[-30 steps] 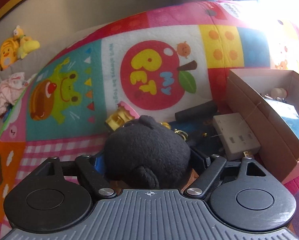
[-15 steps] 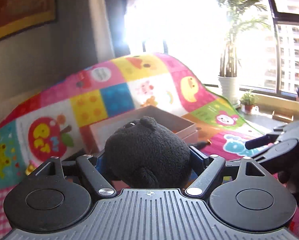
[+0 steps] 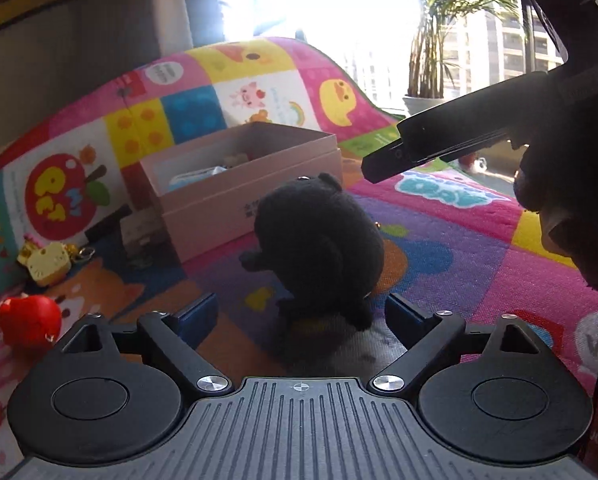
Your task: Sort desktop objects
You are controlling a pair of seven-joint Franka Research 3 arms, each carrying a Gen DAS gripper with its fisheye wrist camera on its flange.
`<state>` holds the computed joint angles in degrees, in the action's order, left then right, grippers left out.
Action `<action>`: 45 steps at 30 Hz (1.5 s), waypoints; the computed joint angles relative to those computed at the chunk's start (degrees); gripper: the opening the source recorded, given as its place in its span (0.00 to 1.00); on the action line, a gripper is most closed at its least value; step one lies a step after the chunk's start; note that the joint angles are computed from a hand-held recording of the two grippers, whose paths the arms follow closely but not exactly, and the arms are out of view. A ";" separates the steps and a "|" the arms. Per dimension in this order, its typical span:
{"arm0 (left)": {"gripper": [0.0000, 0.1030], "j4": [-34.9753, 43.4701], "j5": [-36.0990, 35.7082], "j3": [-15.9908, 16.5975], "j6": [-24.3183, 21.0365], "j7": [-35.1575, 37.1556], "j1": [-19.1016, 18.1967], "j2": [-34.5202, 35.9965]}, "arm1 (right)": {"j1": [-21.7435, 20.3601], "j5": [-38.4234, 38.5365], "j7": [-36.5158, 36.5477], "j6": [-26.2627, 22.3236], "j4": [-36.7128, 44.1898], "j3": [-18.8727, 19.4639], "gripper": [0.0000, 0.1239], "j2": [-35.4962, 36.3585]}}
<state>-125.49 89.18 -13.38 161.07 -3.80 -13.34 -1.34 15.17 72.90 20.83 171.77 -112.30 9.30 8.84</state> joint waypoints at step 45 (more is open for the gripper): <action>0.86 20.09 -37.37 6.96 -19.63 26.14 9.70 12.86 | 2.70 8.94 -13.33 -1.44 0.84 -0.50 0.83 0.80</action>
<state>-105.40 51.81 -6.43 141.45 22.34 -3.64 11.53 17.88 81.84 7.50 170.33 -111.46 8.80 9.64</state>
